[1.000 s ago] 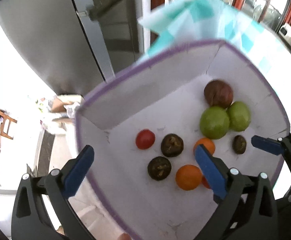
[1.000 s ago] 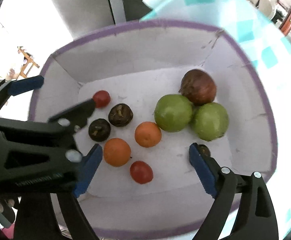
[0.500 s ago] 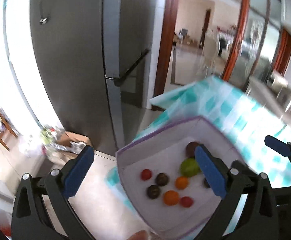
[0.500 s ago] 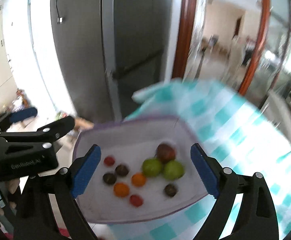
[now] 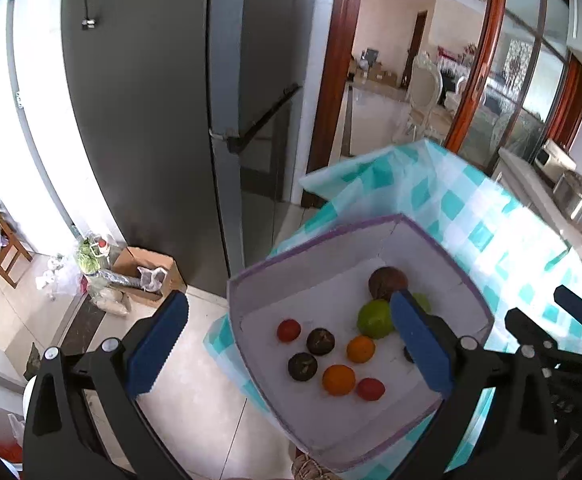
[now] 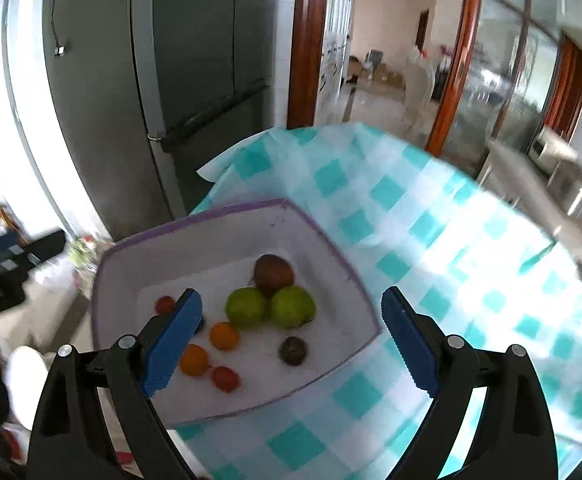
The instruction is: Organize fruits
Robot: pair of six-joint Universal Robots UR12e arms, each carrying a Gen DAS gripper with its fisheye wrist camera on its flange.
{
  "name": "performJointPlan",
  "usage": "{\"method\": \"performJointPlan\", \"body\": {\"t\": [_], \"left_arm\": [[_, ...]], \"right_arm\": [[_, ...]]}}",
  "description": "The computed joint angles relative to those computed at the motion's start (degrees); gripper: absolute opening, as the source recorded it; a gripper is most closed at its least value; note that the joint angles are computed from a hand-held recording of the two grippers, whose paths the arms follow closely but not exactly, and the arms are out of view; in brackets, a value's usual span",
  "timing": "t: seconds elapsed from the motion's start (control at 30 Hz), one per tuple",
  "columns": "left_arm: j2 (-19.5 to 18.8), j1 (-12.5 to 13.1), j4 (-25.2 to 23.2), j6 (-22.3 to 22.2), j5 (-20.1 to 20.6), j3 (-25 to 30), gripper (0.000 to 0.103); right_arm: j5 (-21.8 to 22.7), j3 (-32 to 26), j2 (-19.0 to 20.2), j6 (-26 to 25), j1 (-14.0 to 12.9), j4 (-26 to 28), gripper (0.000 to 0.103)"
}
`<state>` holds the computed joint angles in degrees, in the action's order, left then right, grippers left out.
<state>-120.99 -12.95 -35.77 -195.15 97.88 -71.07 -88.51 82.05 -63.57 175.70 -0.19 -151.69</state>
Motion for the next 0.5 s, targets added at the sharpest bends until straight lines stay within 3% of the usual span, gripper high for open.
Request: {"method": "performJointPlan", "body": {"t": [0.17,0.27,0.4,0.5], "left_arm": [[-2.4,-0.9,-3.3,2.3,1.9,1.6,0.101],[-3.9,-0.8,-7.8,2.7,-0.2,3.3,0.101],[-5.7,-0.7,-11.5,2.9,-2.4,5.2,0.101],[-7.1,-1.0,-13.8,3.3,-1.4,6.9,0.101]], "right_arm": [[-2.1,-2.4,1.6,0.7,0.5,3.7,0.089],[-2.6,-4.2,3.0,2.4,0.4,7.5,0.088],[-3.2,-6.2,5.1,-0.9,0.8,11.4,0.088],[-3.0,-7.9,6.8,-1.2,0.9,14.7,0.087]]}}
